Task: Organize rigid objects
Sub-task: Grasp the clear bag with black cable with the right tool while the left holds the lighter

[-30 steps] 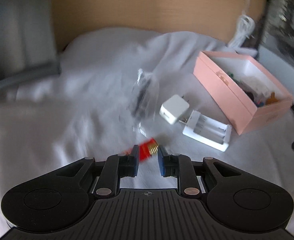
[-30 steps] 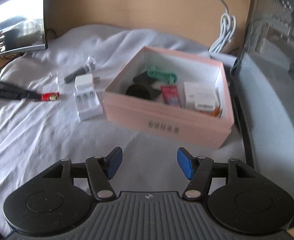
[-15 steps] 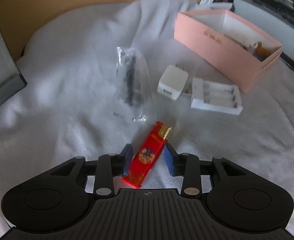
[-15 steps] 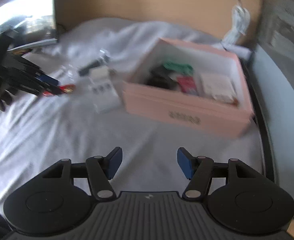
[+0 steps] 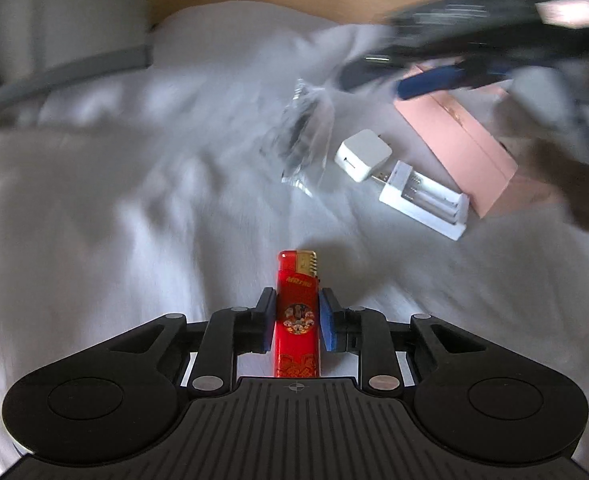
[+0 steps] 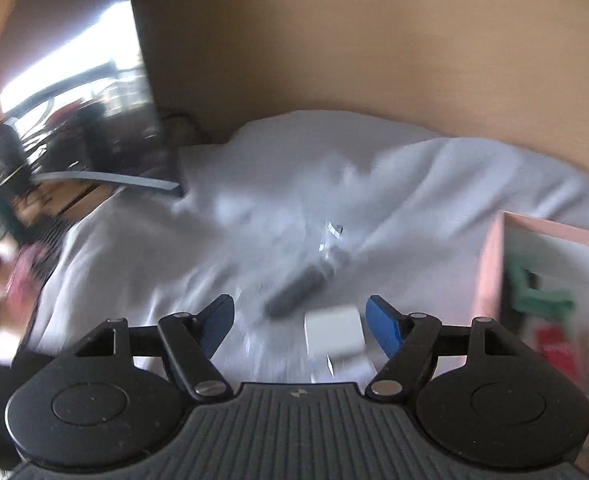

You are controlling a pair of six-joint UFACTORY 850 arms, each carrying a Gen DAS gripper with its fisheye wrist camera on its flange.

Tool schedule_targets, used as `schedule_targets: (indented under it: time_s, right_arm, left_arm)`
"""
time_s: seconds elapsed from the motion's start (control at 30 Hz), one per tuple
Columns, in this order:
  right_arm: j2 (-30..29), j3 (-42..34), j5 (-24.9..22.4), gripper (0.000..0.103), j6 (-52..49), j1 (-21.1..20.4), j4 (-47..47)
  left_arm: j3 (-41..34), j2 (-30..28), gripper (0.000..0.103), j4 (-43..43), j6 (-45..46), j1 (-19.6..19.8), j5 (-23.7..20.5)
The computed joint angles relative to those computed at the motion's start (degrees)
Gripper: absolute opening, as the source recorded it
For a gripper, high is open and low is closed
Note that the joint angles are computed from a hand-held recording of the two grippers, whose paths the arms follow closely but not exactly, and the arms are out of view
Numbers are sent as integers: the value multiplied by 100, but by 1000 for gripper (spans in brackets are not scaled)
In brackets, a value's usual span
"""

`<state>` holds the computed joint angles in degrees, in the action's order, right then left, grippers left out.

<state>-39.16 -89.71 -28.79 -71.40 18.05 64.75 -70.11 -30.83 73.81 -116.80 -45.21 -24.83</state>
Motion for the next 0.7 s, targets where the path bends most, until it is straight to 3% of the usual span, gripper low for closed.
schedule_targets:
  time_s: [0.13, 0.27, 0.3, 0.37, 0.43, 0.53, 0.7]
  right_arm:
    - [-775, -969, 197, 73, 1767, 275, -1126]
    - [-1118, -1286, 371, 73, 2257, 537, -2062]
    - [-1092, -1190, 554, 72, 2210, 606, -2175]
    - [-924, -856, 1007, 50, 1799, 708, -2128]
    - [-795, -698, 870, 26, 1119, 700, -1831]
    - [-507, -433, 335, 20, 398, 556, -1396]
    - [382, 577, -299, 20, -882, 137, -417]
  left_arm:
    - [239, 180, 26, 425, -1341, -259, -86]
    - [374, 288, 26, 468, -1921, -447, -165]
    - [407, 315, 26, 483, -2049, -484, -207]
    - [480, 368, 26, 568, -2355, -547, -272]
    - [528, 398, 26, 585, -2560, -588, -329]
    - [596, 432, 26, 666, -2822, -626, -362]
    - [541, 446, 26, 743, -2820, -713, -358]
